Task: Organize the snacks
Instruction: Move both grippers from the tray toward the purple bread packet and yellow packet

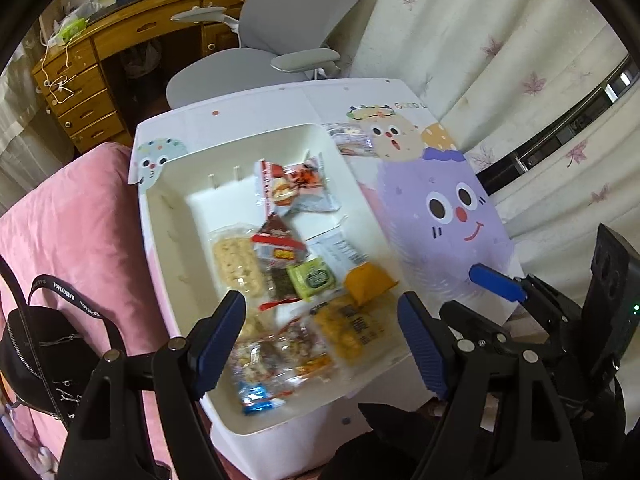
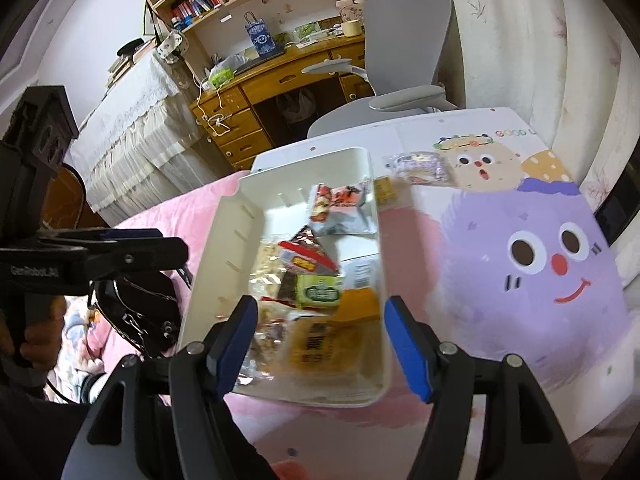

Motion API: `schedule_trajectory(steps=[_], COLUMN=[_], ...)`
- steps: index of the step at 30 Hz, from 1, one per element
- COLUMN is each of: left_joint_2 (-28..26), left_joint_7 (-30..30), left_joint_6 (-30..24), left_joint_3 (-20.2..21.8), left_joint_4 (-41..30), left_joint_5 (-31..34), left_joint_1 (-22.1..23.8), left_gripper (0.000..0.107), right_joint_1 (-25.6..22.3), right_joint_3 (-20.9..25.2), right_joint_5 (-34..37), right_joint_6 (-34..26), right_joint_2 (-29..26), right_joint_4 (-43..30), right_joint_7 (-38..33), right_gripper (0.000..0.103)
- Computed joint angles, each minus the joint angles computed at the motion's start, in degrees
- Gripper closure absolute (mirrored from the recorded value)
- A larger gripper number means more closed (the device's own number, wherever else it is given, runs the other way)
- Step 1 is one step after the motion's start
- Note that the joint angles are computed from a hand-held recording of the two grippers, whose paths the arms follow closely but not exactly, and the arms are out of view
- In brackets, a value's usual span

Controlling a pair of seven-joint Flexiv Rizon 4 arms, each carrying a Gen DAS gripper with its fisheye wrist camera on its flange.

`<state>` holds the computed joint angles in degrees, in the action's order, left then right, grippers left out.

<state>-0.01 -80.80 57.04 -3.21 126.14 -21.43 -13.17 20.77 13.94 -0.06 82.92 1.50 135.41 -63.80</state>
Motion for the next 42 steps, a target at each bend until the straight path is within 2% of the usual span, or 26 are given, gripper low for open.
schedule_trajectory(steps=[5,12,18,23,32,42], left_joint_2=[-3.4,-10.6,-17.4,-23.4,-34.6,-46.6], left_joint_7=[-4.8,-13.7,-19.5,-21.5,-17.5,-3.9], left_joint_6=[-1.8,-4.4,-10.0,-16.7,-29.1,-40.1], left_joint_3=[-2.0,-3.1,-2.4,-1.1,0.9,3.0], left_joint_4=[-4.7,-14.2,-25.3,-35.3,-52.9,-69.9], left_joint_5=[0.4,6.8,14.6,20.0,25.6,30.2], left_joint_1=[-1.1,-3.1,-5.1,-6.6,-7.7,-9.0], left_gripper=[0.03,0.03,0.03,0.027,0.027,0.022], right_joint_1=[-1.2,-5.0,-9.9,-13.6,-18.8,-22.6], right_joint_3=[-2.5,-5.3,-5.6,-4.7,-1.1,5.0], right_joint_5=[7.9,19.9,26.3,28.3,28.7,24.0], right_joint_6=[-5.2,-12.1,-17.2,-18.8,-16.3,-7.5], right_joint_2=[0.7,-1.3,-5.5,-10.2,-19.0,-30.1], right_joint_4=[-3.2,-10.0,-16.8,-22.0,-29.7,-35.9], right_joint_7=[-13.4,-34.3,-49.3,-58.6,-69.1,-77.6], right_gripper=[0.034,0.033,0.032,0.028,0.025,0.023])
